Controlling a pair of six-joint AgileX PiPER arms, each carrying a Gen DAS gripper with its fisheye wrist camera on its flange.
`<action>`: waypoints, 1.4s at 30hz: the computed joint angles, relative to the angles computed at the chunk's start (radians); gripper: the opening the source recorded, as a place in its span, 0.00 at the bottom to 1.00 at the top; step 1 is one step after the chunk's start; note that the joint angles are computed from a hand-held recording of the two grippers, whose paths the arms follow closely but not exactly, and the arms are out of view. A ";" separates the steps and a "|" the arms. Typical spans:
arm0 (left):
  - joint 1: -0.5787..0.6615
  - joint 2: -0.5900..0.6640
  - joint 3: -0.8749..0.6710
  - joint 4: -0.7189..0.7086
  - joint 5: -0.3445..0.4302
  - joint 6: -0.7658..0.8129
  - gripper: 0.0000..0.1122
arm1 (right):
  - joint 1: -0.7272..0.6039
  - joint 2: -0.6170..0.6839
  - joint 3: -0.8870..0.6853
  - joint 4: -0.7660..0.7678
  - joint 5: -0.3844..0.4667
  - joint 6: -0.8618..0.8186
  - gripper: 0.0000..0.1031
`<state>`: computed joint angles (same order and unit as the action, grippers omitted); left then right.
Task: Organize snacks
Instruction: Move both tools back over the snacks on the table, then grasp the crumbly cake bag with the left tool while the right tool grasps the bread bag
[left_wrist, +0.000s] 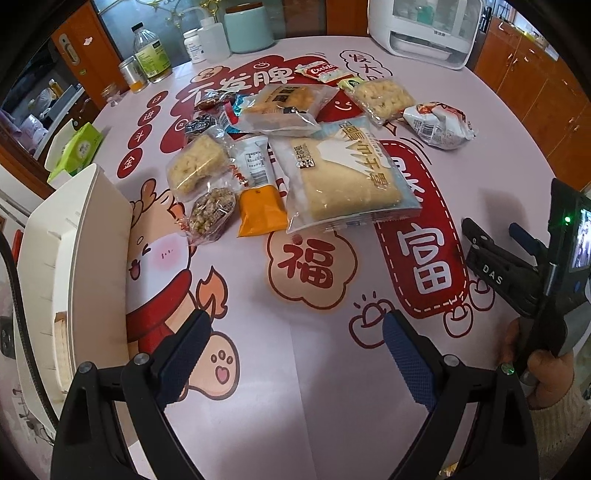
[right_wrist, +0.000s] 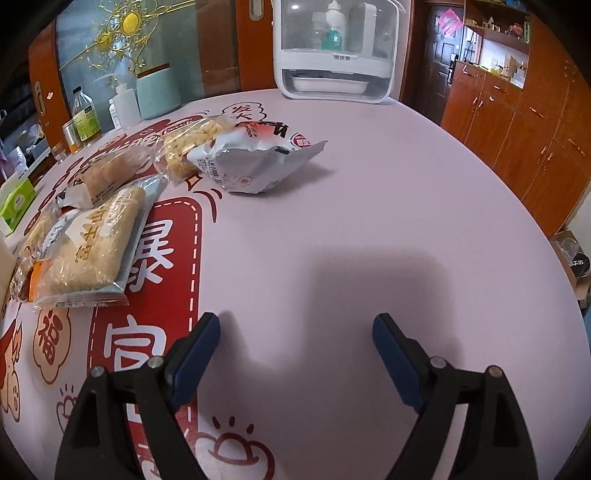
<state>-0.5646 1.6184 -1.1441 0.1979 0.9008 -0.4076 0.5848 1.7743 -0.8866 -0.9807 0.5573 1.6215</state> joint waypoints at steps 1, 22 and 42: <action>0.001 0.008 -0.007 0.000 0.000 0.001 0.83 | -0.002 0.001 -0.002 0.007 -0.002 -0.009 0.83; 0.120 0.107 -0.074 0.141 -0.095 -0.087 0.83 | -0.041 -0.041 -0.135 0.410 -0.101 -0.515 0.83; 0.409 0.468 -0.582 -0.098 0.065 0.387 0.83 | -0.059 0.315 -0.700 0.941 0.086 -0.978 0.83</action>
